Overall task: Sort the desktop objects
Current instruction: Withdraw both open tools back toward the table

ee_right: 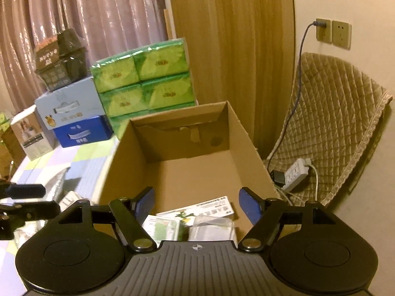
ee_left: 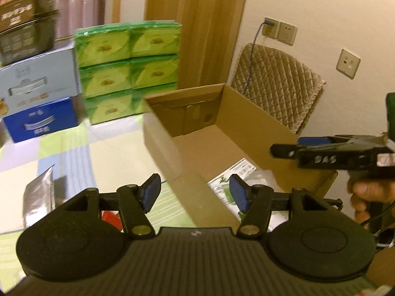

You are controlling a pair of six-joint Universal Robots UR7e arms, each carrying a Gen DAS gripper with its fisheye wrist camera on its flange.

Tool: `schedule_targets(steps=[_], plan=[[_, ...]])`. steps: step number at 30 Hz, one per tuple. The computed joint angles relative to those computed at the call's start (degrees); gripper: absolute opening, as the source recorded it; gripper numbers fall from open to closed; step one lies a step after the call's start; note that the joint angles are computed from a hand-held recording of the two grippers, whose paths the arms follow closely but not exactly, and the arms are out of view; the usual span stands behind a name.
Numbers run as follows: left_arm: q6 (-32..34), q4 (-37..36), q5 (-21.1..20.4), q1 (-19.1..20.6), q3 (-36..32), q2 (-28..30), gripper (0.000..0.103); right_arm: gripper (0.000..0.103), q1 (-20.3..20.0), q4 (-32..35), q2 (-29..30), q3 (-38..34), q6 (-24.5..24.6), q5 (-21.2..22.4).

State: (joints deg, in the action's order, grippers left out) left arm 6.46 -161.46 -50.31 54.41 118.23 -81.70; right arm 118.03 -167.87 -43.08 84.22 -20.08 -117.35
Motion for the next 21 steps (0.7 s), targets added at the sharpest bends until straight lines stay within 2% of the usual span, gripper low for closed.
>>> schedule_targets(steps=[11, 18, 21], plan=[[-5.7, 6.1, 7.0, -5.0, 7.3, -11.8, 0.063, 0.086, 5.0, -0.9, -3.4, 6.3, 3.3, 3.6], [-13.2, 15.8, 13.3, -8.9, 11.9, -21.7, 0.077, 0.101, 7.9, -1.7, -4.2, 9.5, 4.5, 5.8], [-17.1, 21.5, 16.3, -10.9, 13.0, -26.0, 0.082, 0.101, 9.0, -1.2, -4.1, 10.1, 5.3, 6.7]])
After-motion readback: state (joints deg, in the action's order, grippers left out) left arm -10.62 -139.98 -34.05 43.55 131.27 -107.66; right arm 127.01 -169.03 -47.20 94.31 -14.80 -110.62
